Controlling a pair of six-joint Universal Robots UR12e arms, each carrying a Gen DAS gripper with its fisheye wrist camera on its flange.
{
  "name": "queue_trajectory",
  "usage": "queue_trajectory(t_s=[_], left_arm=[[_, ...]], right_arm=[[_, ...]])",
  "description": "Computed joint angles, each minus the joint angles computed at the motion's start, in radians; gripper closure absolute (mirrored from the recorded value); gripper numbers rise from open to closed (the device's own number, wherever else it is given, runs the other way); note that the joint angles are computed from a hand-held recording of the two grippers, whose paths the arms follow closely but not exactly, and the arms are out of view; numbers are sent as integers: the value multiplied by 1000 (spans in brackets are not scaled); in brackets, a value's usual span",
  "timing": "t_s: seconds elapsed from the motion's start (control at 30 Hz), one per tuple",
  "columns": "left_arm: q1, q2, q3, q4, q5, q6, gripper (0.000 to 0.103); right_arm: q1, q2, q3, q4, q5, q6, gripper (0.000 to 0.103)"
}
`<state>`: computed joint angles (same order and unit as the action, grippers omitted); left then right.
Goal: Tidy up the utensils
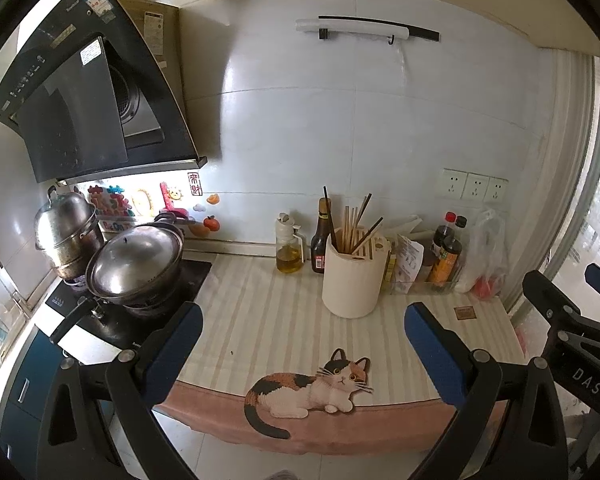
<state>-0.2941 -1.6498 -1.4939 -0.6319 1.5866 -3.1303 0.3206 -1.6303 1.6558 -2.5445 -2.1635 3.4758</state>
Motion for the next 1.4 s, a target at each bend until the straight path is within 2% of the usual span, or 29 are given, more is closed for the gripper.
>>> queue_trajectory(t_s=[1.4], left_arm=[[15,-1,-1,-10,-13,5,0]], right_arm=[[15,11,-17,43,8,19,0]])
